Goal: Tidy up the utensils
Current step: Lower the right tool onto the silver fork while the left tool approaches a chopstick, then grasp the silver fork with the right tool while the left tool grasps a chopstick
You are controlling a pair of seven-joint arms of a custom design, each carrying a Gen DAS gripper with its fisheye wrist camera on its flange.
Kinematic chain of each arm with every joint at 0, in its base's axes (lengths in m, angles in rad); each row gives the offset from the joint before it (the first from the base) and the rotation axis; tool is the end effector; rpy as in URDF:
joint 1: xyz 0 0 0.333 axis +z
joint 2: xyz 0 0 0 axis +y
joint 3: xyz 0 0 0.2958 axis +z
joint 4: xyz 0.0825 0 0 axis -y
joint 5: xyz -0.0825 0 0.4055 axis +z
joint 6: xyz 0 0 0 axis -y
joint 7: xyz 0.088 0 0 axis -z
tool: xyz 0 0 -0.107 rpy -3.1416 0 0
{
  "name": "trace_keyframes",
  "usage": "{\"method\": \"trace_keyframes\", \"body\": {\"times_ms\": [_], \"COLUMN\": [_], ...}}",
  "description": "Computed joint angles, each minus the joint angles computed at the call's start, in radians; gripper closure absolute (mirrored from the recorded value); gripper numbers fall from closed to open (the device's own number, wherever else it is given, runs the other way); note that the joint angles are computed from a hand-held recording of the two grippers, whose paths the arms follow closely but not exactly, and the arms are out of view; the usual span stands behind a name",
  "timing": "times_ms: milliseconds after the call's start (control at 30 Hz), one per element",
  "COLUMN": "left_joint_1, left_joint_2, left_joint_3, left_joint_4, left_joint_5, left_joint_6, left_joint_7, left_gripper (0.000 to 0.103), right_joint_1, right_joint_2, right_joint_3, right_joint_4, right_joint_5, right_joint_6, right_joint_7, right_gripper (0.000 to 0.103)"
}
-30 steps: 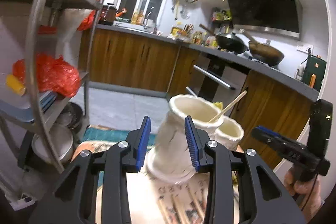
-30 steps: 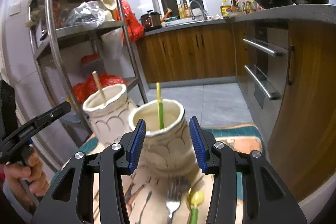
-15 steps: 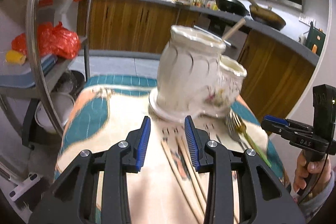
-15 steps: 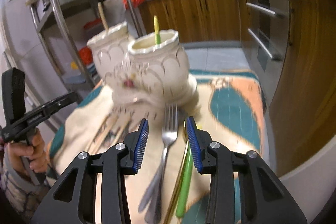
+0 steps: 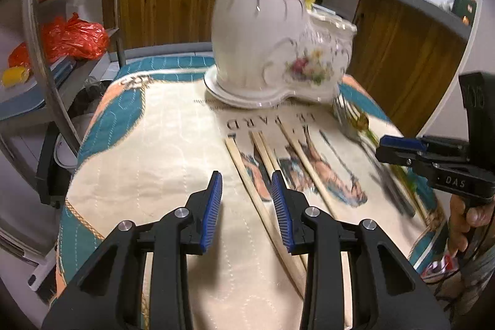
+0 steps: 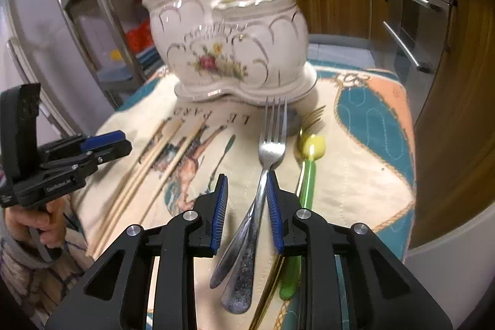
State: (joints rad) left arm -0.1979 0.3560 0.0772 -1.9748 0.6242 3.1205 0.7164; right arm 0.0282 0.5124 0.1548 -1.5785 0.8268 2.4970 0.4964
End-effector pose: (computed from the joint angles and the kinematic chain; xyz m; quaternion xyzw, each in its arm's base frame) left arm 0.6465 -0.1322 0.3367 -0.6833 0.6190 -0.3074 0.2357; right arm 0.7231 0.1127 0.3585 -0.8271 0.4148 -0.0586 0.3747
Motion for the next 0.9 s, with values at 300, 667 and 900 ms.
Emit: {"method": "trace_keyframes", "body": {"times_ms": [300, 667, 900], "left_joint_1": [-0.004, 0.125, 0.117], "left_joint_2": [0.018, 0.003, -0.033], "left_joint_3": [-0.019, -0.159, -0.146], "left_joint_4": [0.036, 0.037, -0.001], "left_joint_5": [0.03, -0.118, -0.135], "left_joint_6": [-0.103, -0.185, -0.206], "left_joint_7": [0.03, 0.253, 0.295], "left_gripper": [0.082, 0.092, 0.093], "right_joint_1": [0.031, 0.047, 0.058], "right_joint_2": [0.017, 0.022, -0.043], "right_joint_3": [-0.018, -0.031, -0.027], "right_joint_4": [-0.001, 0.02, -0.057], "right_joint_5": [-0.09, -0.174, -0.199], "right_joint_6": [0.052, 0.025, 0.035], "right_joint_7": [0.046, 0.128, 0.11], "right_gripper": [0.088, 0.095, 0.096]}}
